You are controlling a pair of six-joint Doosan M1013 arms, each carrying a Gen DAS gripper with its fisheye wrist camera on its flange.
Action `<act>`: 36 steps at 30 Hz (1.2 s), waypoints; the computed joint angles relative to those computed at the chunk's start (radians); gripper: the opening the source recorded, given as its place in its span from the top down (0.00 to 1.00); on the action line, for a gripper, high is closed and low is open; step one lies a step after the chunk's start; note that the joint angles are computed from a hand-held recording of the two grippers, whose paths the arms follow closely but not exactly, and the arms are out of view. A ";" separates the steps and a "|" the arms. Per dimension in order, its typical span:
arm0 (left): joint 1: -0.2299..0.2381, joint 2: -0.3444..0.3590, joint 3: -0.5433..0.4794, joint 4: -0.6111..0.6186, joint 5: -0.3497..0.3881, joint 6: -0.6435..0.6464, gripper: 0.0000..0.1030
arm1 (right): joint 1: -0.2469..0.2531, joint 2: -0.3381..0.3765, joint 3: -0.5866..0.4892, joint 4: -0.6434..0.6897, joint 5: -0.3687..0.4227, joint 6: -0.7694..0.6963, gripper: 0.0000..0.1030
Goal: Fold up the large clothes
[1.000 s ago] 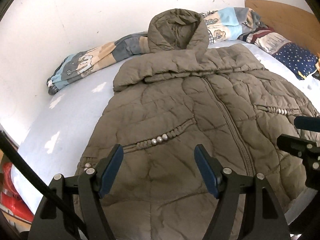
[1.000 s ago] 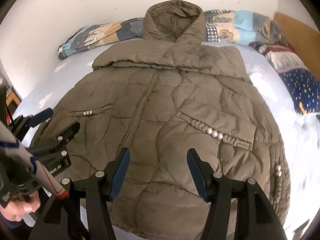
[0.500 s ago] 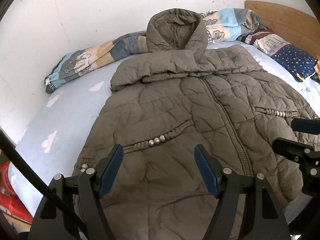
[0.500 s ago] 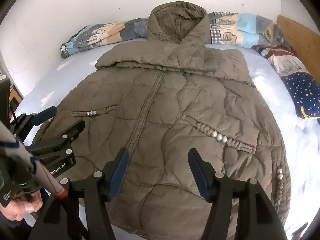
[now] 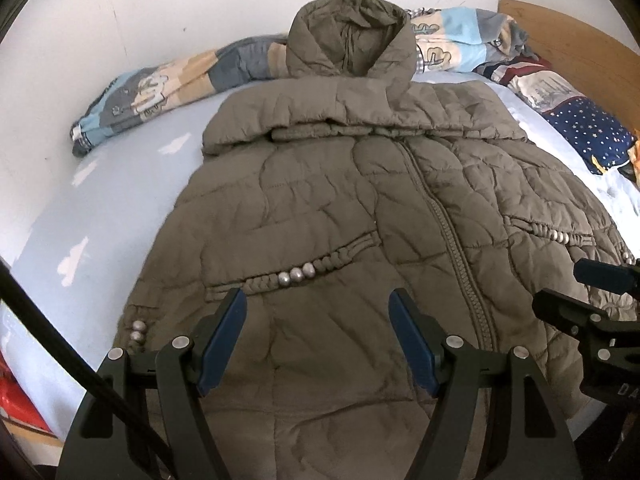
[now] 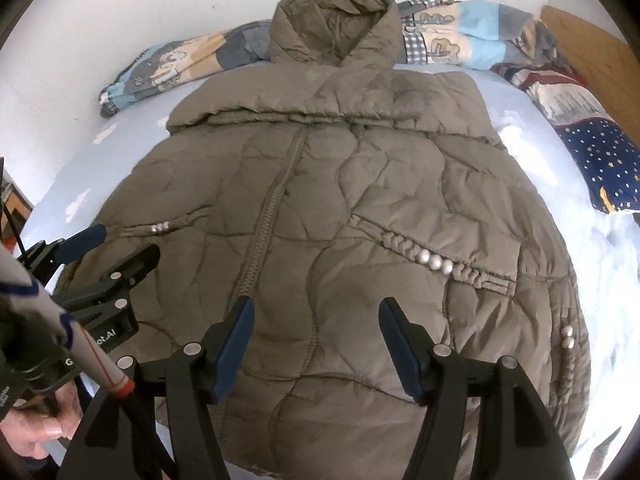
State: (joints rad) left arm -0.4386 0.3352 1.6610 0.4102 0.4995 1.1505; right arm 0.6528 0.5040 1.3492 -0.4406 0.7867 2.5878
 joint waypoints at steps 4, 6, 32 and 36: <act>0.000 0.012 -0.008 -0.043 0.033 0.050 0.30 | -0.001 0.017 -0.028 0.016 0.057 0.004 0.29; 0.000 0.019 -0.012 -0.069 0.053 0.078 0.30 | 0.001 0.025 -0.036 0.027 0.071 -0.011 0.28; 0.102 0.221 -0.439 -0.334 0.202 0.277 0.30 | -0.107 -0.045 -0.080 0.154 -0.056 -0.063 0.26; 0.122 0.259 -0.493 -0.397 0.236 0.296 0.30 | -0.157 0.024 -0.262 0.174 0.021 -0.126 0.26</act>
State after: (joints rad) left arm -0.3168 0.5943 1.1678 0.0135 0.7358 1.4470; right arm 0.4962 0.5276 1.0869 -0.2666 0.8082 2.4619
